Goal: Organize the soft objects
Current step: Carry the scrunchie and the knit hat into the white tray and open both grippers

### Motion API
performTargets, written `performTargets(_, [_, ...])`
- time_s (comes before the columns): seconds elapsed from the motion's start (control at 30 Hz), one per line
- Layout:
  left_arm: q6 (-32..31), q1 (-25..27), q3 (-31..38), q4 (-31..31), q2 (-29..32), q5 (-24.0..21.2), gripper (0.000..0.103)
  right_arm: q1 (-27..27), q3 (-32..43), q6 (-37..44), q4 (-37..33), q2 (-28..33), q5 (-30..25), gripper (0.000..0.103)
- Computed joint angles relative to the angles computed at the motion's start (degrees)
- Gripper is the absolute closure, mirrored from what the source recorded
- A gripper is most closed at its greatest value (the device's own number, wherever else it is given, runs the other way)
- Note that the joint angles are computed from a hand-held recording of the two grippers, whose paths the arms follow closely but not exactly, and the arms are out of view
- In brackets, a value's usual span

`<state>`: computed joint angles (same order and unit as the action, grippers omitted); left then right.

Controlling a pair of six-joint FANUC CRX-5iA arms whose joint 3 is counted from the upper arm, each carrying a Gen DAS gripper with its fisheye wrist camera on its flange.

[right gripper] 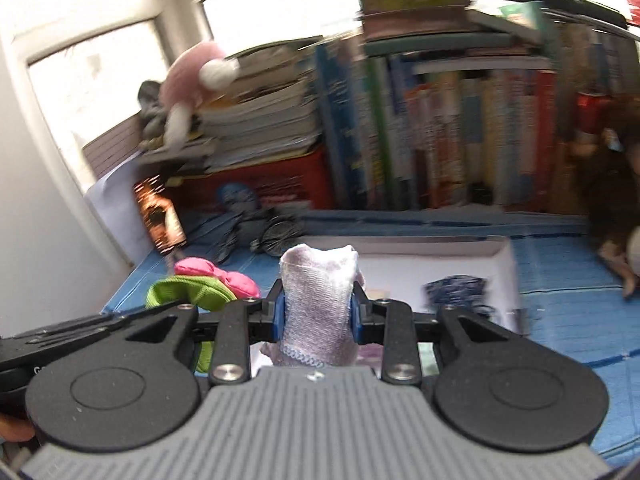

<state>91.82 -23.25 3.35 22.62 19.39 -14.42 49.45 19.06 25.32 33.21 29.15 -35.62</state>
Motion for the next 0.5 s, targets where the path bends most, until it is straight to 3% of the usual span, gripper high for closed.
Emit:
performTargets(0.2, [6.13,-1.41,10.93,-7.19,6.45,-6.58,0.089,-1.51,-5.51,-7.65,4.59,-2.09,1.66,0.067])
performTargets(0.5, [8.28,-1.28,19.59,-8.68,12.42,-12.10,0.089,-3.51,-11.15,-15.64,10.61,-3.69,6.83,0.067])
